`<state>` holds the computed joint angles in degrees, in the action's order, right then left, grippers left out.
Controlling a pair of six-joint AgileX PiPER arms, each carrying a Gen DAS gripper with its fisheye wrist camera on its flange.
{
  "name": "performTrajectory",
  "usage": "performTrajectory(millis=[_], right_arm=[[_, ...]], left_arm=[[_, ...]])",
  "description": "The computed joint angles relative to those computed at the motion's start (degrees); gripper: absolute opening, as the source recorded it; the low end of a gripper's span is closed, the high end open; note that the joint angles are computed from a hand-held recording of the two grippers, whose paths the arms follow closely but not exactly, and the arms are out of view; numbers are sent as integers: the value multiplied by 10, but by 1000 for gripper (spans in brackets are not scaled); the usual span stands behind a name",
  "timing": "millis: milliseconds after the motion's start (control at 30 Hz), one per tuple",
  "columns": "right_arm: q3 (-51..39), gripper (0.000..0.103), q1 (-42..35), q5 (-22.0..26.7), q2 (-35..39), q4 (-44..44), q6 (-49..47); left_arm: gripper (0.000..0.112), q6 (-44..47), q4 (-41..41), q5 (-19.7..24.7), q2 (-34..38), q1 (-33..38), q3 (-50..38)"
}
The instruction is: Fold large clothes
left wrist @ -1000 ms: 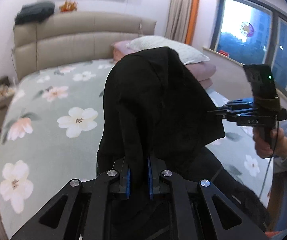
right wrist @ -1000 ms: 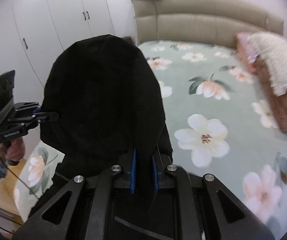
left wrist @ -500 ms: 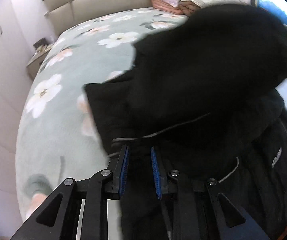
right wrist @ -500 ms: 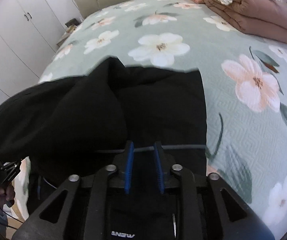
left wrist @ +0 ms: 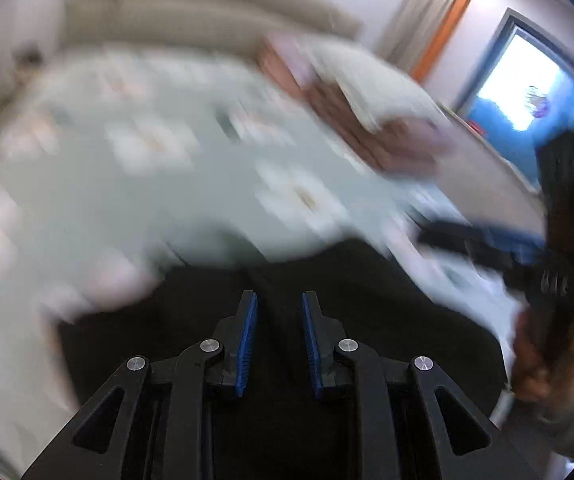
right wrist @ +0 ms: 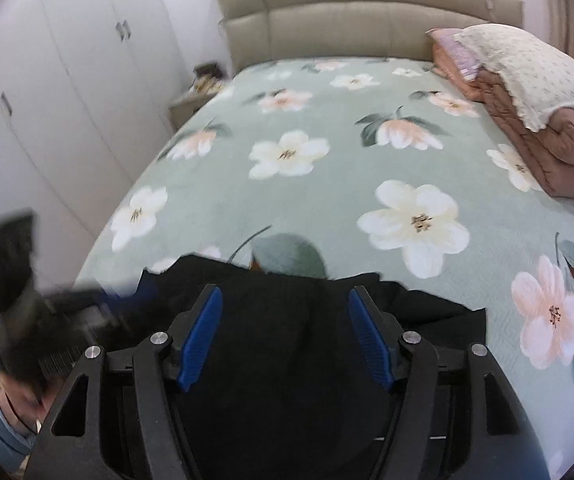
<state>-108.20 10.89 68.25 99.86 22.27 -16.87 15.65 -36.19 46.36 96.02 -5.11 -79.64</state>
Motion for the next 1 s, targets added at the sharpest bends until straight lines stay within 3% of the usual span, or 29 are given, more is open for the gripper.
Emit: performTrajectory(millis=[67,167,333,400,467,500,567,633,767,900,1000], right_arm=[[33,69,8,-14,-14,5,-14],[87,69,13,-29,-42,-12,-12],[239,69,18,-44,-98,-30,-16],[326,67,45,-83,-128,-92,-2],[423,63,77,-152,-157,-183,17],[473,63,77,-195,-169,-205,8],[520,65,54,-234,-178,-180,-5],[526,65,16,-232,-178,-120,-56],[490,65,-19,-168,-191,-80,-102],[476,68,-62,-112,-247,-28,-168],[486,68,-80,-94,-274,3,-199]], left_arm=[[22,22,-21,17,4,-19,45],[21,-12,27,-31,-29,-94,155],[21,-118,100,-91,-83,-125,213],[21,-147,119,-104,-95,-128,226],[19,-158,137,-112,-91,-128,229],[17,-132,111,-113,-88,-115,238],[9,-65,25,-106,-81,-82,254],[8,-41,-7,-104,-79,-69,259],[8,-107,81,-105,-105,-99,247],[8,-106,76,-71,-153,-98,236],[9,-140,82,-81,-176,-116,243]])
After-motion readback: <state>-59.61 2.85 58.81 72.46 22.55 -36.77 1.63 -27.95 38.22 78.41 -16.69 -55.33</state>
